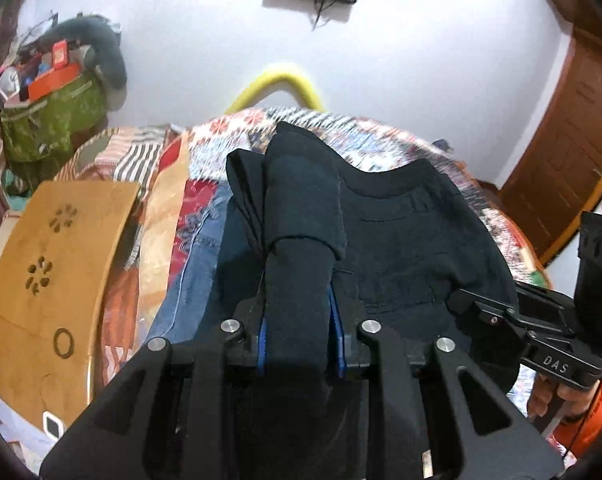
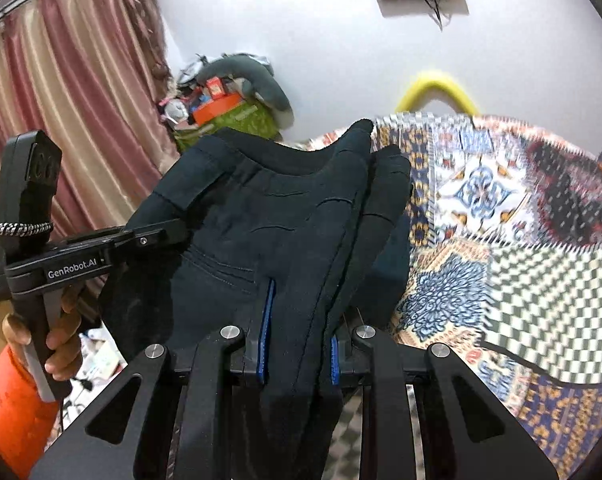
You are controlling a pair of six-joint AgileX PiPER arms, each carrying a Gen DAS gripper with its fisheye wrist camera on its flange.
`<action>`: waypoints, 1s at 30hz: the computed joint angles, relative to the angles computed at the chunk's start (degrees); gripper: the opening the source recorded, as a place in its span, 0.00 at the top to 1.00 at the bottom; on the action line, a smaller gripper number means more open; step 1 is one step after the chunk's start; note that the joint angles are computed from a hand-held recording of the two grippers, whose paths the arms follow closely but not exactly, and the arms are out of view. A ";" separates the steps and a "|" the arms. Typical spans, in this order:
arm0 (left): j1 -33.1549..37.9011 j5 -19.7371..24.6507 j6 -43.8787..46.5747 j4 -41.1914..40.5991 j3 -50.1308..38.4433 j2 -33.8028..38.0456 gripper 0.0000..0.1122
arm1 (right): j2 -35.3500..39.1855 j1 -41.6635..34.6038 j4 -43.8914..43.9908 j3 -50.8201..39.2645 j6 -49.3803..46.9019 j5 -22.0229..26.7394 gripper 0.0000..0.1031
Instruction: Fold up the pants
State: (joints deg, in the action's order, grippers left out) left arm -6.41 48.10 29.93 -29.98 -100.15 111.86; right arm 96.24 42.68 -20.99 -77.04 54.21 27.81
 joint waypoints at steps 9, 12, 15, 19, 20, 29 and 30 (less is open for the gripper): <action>-4.49 -7.99 -13.70 18.89 -2.62 14.99 0.57 | 12.63 -3.10 10.65 -4.78 -6.23 4.66 0.73; -4.04 -8.41 -13.02 18.21 -0.06 12.94 0.54 | 9.70 -2.86 11.76 -1.75 -5.54 4.77 0.68; -4.36 -8.54 -15.05 21.65 4.18 7.98 0.55 | 5.91 -1.32 10.02 -0.20 -2.43 7.12 0.68; -2.51 -8.02 -10.84 16.62 10.78 -1.71 0.55 | -0.43 2.86 0.55 2.82 4.82 8.36 0.68; -2.05 -7.90 -9.97 15.43 12.30 -4.14 0.55 | -2.37 4.34 -2.03 3.33 6.82 9.19 0.68; 1.16 -5.24 -3.14 7.63 26.11 -35.25 0.55 | -15.54 30.72 -31.54 -2.48 26.22 30.51 0.68; 1.59 -4.32 -2.46 6.68 27.13 -38.99 0.55 | -15.66 35.90 -35.25 -4.68 27.35 35.38 0.68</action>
State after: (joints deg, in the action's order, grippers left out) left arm -4.81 43.78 27.48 -23.30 -73.02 72.88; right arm 80.59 78.58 -56.24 -81.72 81.56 63.19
